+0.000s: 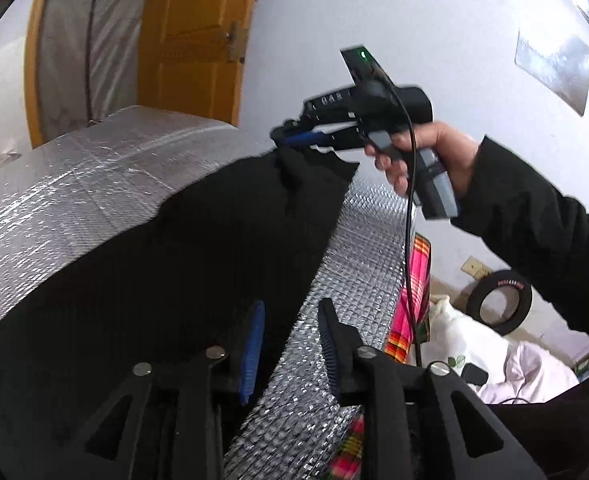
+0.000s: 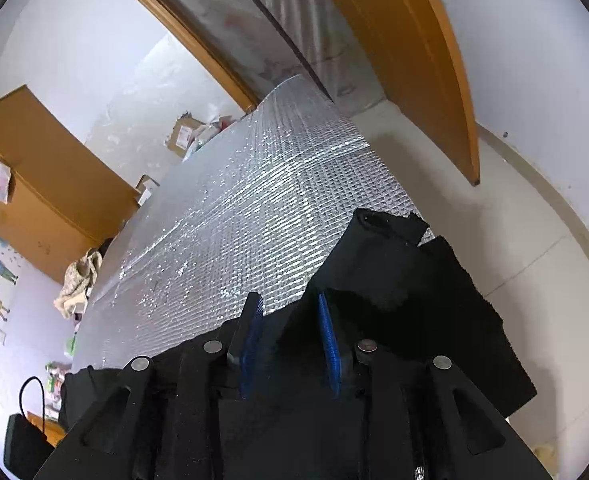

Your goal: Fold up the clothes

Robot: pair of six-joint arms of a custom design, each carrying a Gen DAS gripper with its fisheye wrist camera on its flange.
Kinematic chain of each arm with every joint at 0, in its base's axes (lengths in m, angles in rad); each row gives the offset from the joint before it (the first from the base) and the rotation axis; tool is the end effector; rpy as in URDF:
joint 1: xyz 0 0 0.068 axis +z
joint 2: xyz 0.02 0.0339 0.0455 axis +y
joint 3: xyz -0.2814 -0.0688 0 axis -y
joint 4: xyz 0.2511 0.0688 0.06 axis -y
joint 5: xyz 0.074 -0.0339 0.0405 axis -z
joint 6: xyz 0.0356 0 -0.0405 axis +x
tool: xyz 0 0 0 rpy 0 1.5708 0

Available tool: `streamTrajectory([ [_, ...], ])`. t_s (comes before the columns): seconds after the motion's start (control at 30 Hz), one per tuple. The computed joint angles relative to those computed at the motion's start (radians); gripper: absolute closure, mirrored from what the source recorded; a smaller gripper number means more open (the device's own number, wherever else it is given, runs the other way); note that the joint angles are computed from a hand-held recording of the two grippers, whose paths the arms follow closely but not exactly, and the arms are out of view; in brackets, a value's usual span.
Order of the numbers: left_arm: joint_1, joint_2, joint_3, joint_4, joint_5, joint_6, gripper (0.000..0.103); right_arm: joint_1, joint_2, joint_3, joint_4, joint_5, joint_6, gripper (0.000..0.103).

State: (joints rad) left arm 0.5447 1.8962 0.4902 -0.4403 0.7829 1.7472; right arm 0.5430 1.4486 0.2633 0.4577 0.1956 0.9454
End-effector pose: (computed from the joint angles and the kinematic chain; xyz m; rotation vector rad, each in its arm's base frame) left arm 0.1698 0.0735 0.0468 1.2652 2.0912 -0.7233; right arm 0.1894 0.1062 0.1102 0.5688 2.2732 0.5422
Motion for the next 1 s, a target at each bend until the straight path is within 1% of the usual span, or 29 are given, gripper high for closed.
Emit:
streamTrajectory([
  [0.03,-0.018,-0.009,-0.018,0.051,-0.003,-0.042,0.071,0.001,-0.002,-0.003,0.001,0.001,0.0,0.073],
  [0.1,-0.042,-0.023,-0.038,0.113,-0.002,-0.111,0.071,0.003,-0.002,-0.01,0.012,0.003,0.003,0.073],
  [0.17,-0.046,-0.032,-0.04,0.124,0.009,-0.134,0.071,0.007,-0.003,-0.017,0.02,0.003,0.001,0.073],
  [0.3,-0.076,-0.025,-0.034,0.168,-0.003,-0.207,0.071,0.018,-0.011,-0.028,0.027,0.009,0.005,0.073],
  [0.37,-0.091,-0.02,-0.03,0.19,-0.011,-0.243,0.075,0.037,-0.028,-0.03,0.011,0.025,0.016,0.073],
  [0.4,-0.096,-0.019,-0.026,0.193,-0.011,-0.256,0.082,0.055,-0.041,-0.031,-0.001,0.039,0.022,0.073],
  [0.43,-0.098,-0.016,-0.019,0.188,-0.008,-0.265,0.092,0.078,-0.059,-0.034,-0.015,0.059,0.029,0.073],
  [0.47,-0.098,-0.008,-0.006,0.175,-0.007,-0.27,0.096,0.104,-0.078,-0.037,-0.031,0.081,0.038,0.073],
  [0.5,-0.099,0.0,0.008,0.158,-0.005,-0.274,0.099,0.13,-0.095,-0.04,-0.047,0.102,0.048,0.073],
  [0.57,-0.098,0.016,0.038,0.117,0.001,-0.277,0.102,0.195,-0.126,-0.054,-0.073,0.152,0.088,0.072],
  [0.7,-0.081,0.038,0.114,-0.002,0.028,-0.265,0.103,0.342,-0.169,-0.078,-0.121,0.259,0.193,0.072],
  [0.8,-0.09,0.047,0.146,-0.021,0.044,-0.306,0.103,0.44,-0.131,-0.097,-0.079,0.309,0.274,0.072],
  [0.87,-0.094,0.059,0.172,-0.027,0.047,-0.333,0.103,0.473,-0.059,-0.099,-0.009,0.3,0.302,0.072],
  [1.0,-0.079,0.047,0.178,-0.041,0.053,-0.325,0.102,0.457,0.05,-0.076,0.099,0.241,0.287,0.072],
])
